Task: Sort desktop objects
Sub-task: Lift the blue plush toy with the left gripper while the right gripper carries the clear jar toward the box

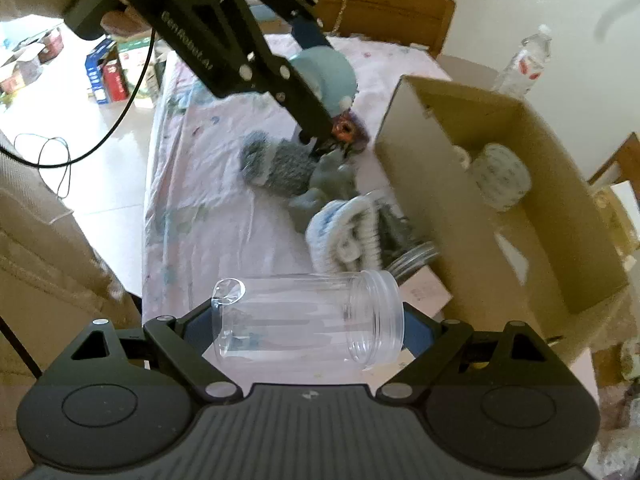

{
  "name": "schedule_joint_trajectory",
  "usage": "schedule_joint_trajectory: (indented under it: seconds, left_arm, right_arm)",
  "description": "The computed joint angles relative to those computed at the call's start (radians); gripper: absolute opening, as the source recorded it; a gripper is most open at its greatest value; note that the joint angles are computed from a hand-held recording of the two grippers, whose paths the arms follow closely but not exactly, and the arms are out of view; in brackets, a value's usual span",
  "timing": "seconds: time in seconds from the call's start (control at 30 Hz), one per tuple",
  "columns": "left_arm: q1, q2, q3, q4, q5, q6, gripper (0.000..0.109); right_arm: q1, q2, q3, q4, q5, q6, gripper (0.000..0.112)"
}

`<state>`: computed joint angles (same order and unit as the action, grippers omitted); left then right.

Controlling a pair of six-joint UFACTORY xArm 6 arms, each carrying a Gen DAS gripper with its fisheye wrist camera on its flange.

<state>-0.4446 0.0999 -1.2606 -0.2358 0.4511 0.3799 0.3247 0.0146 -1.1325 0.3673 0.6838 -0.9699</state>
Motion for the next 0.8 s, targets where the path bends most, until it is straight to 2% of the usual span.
schedule_joint_trajectory:
  seconds: [0.43,0.8]
  left_arm:
    - [0.000,0.093,-0.155,-0.060,0.010,0.089,0.052]
    - [0.021,0.222,-0.350,-0.103,0.048,0.185,0.052]
  right_arm:
    - [-0.024,-0.034,-0.016,-0.058,-0.100,0.123,0.094]
    - [-0.059,0.043,-0.130,-0.111,-0.135,0.205,0.094]
